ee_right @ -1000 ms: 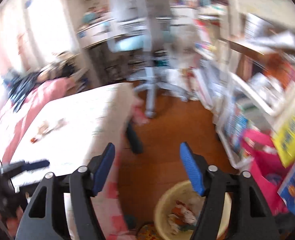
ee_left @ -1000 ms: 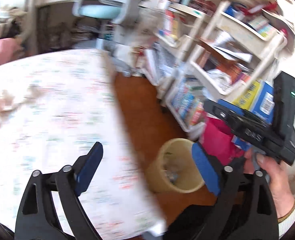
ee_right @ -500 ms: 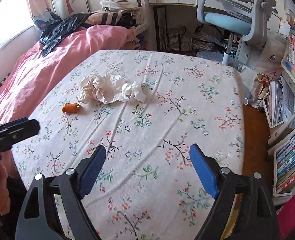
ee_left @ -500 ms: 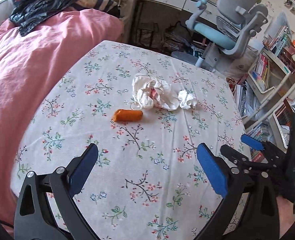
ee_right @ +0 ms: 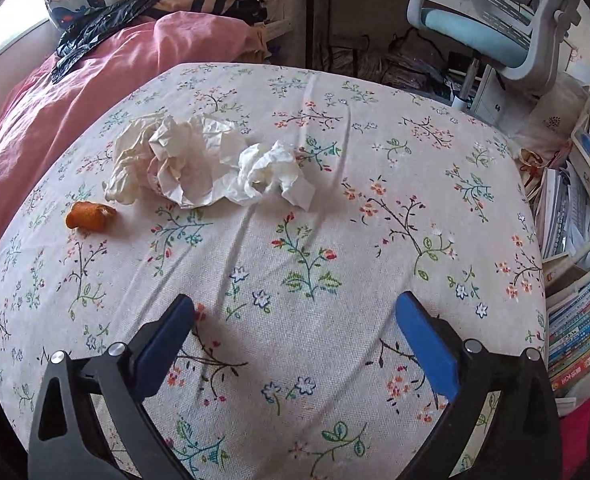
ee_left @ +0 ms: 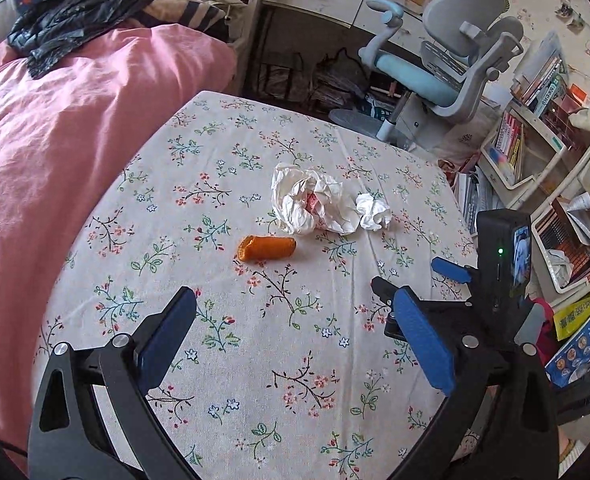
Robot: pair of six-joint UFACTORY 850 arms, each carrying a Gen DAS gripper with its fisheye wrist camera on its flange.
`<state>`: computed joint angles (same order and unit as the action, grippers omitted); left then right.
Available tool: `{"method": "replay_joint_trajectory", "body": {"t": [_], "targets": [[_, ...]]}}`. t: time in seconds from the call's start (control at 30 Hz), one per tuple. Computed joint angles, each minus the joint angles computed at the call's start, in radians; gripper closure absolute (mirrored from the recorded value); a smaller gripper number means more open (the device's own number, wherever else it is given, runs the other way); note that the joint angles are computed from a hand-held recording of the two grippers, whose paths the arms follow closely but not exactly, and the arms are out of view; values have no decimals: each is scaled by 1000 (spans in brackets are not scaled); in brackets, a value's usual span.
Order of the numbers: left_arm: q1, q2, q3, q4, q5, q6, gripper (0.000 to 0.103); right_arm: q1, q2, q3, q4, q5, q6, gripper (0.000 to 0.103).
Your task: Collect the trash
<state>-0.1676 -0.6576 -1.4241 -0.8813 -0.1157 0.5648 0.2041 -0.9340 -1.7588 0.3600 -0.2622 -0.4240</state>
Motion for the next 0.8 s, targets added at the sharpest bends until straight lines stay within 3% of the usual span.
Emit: {"method": "replay_joint_trajectory", "body": {"t": [0.33,0.8], "targets": [[31,-20,-26,-42,-54,40,8,6,-9,-14,-24,-5,30,7],[22,-59,-56,239,-69,-234,8,6,-9,-14,-24,-5,30,7]]}}
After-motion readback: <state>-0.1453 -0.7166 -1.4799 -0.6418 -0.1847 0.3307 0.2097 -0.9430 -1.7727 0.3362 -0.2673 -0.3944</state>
